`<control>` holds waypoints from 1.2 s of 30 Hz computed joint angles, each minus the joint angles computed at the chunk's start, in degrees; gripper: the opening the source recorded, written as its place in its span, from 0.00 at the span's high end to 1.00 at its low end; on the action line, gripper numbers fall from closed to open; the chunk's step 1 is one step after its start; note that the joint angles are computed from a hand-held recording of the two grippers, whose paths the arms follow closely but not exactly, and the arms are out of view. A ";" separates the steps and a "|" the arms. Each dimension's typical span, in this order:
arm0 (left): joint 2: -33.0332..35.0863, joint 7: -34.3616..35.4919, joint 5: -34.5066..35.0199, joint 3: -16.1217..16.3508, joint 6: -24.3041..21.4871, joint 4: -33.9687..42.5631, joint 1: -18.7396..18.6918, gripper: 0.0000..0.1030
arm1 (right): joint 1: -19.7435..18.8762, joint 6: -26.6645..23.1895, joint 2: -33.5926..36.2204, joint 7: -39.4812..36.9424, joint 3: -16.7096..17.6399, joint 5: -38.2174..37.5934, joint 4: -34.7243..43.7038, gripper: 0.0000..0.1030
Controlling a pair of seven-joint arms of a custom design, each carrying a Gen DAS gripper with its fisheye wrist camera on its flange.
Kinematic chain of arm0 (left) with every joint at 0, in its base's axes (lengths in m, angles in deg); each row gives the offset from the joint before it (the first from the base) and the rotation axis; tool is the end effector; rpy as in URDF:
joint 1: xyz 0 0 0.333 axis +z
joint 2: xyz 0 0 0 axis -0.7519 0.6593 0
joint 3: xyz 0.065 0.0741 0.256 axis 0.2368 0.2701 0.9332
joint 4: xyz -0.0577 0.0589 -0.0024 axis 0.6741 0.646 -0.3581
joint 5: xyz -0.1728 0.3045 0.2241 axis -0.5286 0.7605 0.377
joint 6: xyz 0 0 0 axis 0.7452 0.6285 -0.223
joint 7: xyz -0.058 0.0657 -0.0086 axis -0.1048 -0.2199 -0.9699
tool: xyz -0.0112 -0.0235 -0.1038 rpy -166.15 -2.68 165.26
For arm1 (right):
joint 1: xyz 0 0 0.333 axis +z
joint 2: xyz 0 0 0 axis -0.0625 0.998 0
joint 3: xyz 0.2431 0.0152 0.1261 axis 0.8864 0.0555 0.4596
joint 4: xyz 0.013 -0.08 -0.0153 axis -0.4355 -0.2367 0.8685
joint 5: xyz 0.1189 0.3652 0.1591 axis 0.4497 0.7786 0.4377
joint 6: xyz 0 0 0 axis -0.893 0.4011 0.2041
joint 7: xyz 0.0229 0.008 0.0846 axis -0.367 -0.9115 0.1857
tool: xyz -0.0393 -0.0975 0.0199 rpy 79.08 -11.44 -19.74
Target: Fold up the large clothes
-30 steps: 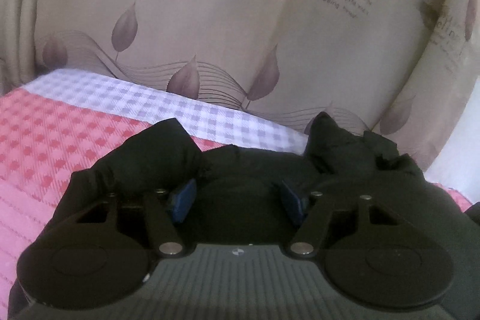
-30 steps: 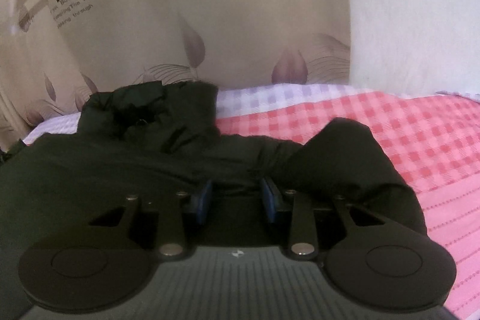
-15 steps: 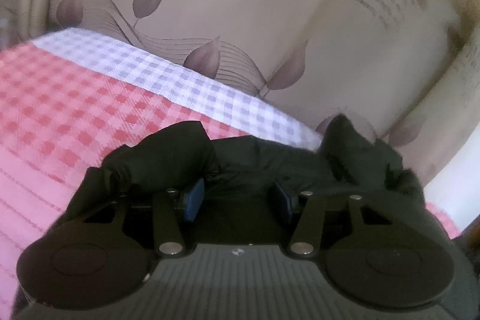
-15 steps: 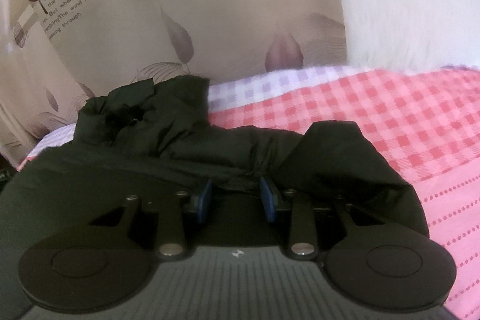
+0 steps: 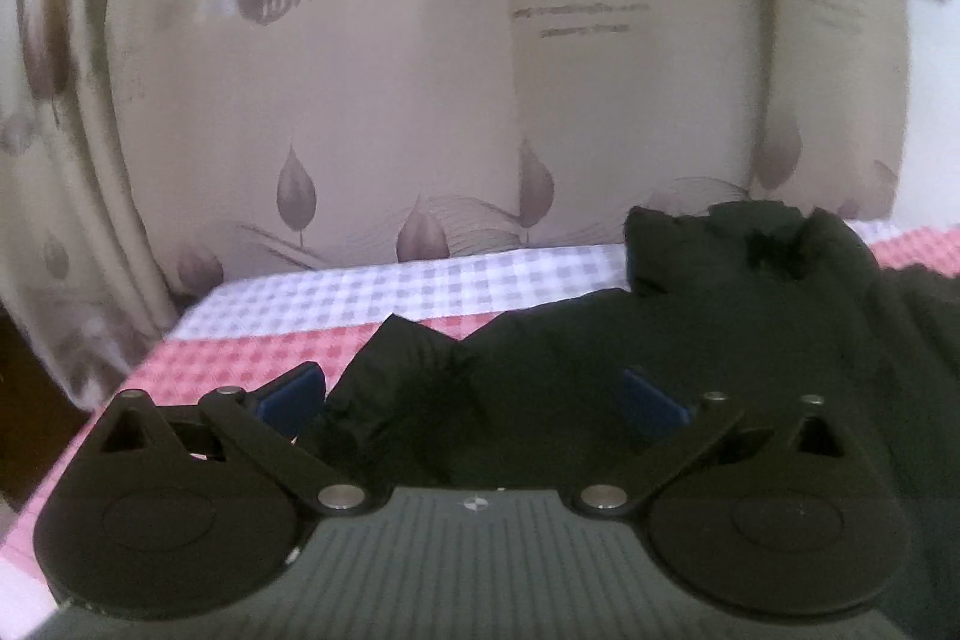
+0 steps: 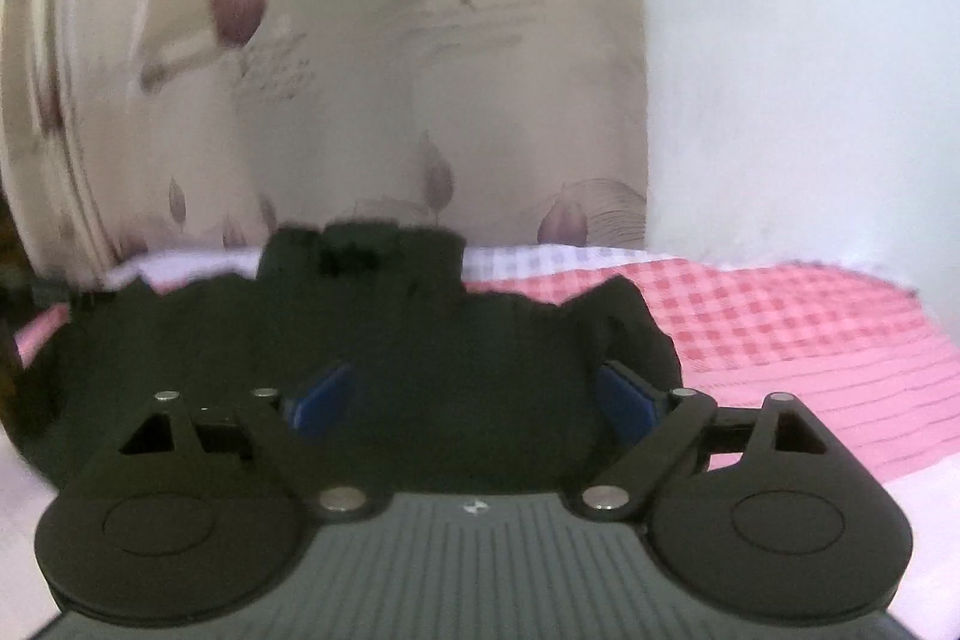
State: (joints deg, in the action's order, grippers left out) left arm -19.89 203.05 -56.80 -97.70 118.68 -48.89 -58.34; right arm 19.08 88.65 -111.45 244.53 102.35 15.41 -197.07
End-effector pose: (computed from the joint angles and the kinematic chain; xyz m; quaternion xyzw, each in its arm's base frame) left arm 0.5918 -0.1507 0.5010 -0.3924 0.7431 -0.4135 0.3505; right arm 0.2860 0.2857 0.5350 -0.4664 0.7100 -0.4164 0.3240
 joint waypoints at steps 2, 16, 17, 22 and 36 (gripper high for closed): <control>-0.39 4.57 -3.49 -0.45 1.55 -0.17 -0.46 0.00 | 0.08 -2.13 1.92 -0.28 1.97 -0.21 1.54 0.13; -1.10 15.77 -11.94 0.46 3.36 -0.37 -2.85 0.00 | 0.89 -17.55 19.19 0.36 1.60 -8.13 13.70 0.00; -0.93 14.99 -11.09 0.42 3.42 -0.37 -2.73 0.00 | 1.32 -17.71 20.29 0.24 0.69 -7.89 14.07 0.00; -0.08 9.80 -4.24 0.53 2.03 -0.60 -1.53 0.00 | 3.23 -14.15 19.38 7.63 -1.94 -8.36 10.56 0.00; 12.05 -4.12 9.58 4.14 -38.32 19.45 12.14 0.01 | 4.08 -15.04 20.29 10.61 -1.79 -9.14 10.27 0.00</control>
